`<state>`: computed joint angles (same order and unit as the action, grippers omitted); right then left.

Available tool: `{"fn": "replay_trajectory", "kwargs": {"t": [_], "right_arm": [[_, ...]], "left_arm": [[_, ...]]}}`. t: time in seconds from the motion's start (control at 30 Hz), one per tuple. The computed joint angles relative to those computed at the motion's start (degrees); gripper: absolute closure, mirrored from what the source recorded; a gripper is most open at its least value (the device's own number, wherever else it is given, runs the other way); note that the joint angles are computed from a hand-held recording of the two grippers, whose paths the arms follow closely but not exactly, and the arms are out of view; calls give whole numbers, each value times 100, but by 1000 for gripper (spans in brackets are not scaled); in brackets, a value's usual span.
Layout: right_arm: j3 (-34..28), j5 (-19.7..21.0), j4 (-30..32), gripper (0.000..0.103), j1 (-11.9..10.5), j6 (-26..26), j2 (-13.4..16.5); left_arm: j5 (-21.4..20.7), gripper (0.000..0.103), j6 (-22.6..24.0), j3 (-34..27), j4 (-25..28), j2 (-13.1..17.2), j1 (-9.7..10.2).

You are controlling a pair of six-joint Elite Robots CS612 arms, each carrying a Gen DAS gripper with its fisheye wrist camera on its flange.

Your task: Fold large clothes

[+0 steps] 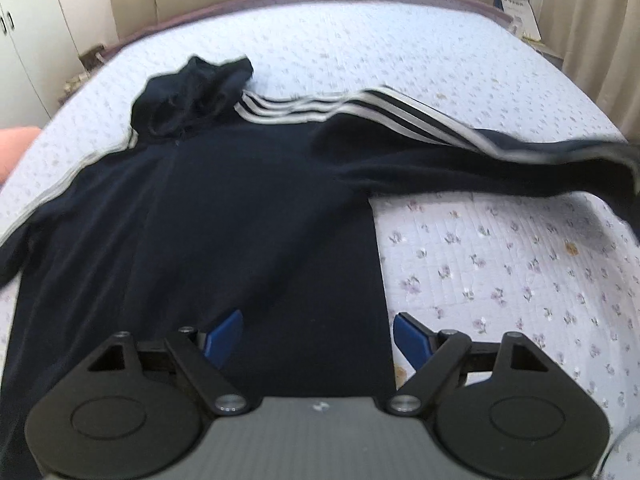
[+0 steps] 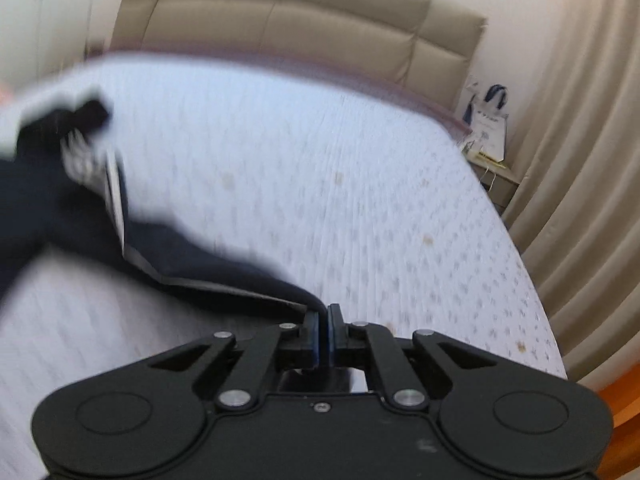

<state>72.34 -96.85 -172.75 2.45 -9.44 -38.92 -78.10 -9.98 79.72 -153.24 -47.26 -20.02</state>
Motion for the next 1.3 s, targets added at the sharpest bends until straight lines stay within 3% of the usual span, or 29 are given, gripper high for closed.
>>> {"fn": "replay_trajectory", "kwargs": {"t": [0.1,0.17,0.23,0.33,0.37,0.43,0.47,0.53,0.67,0.7,0.9,0.93,0.97,1.0,1.03,1.13,1.3], "right_arm": [[-416,-80,236,99,-82,476,96],[-852,-455,680,96,-135,753,338],[-1270,-754,1348,64,-209,1061,581],[-1486,-1593,1647,61,-290,1838,802],[-1280,-1560,1586,60,-358,2357,708],[-808,-1104,1459,57,-462,3035,466],[-644,-905,1444,52,-477,3147,388],[-469,-535,1498,34,-481,3191,321],[-554,449,1317,31,-566,3876,467],[-662,609,1282,24,-583,4063,555],[-1227,500,1368,20,-537,5178,976],[-1324,446,1364,21,-537,5243,1052],[-1403,357,1375,29,-510,5264,1095],[-1473,360,1393,69,-504,5245,1141],[-1535,445,1456,87,-511,5294,1172],[-1530,256,1262,87,-444,5435,1171],[-1336,-330,905,87,-182,4635,973]], "left_arm": [[-98,19,45,-4,16,-16,0],[-170,19,62,-13,65,-24,9],[-217,19,128,24,32,-50,19],[-229,18,199,103,21,-81,40],[-226,18,196,131,43,-90,50],[-226,19,165,170,105,-100,72],[-238,19,131,182,135,-100,86],[-309,19,45,183,207,-98,117],[-593,19,-123,218,57,-116,192],[-643,19,-143,225,-10,-120,207],[-825,19,-163,297,-393,-174,290],[-866,18,-152,314,-420,-186,310],[-909,18,-135,319,-421,-194,322],[-982,18,-108,332,-422,-203,348],[-1052,18,-96,340,-409,-208,371],[-1284,18,-139,388,-389,-239,457],[-1628,18,-282,559,-749,-321,625]]}}
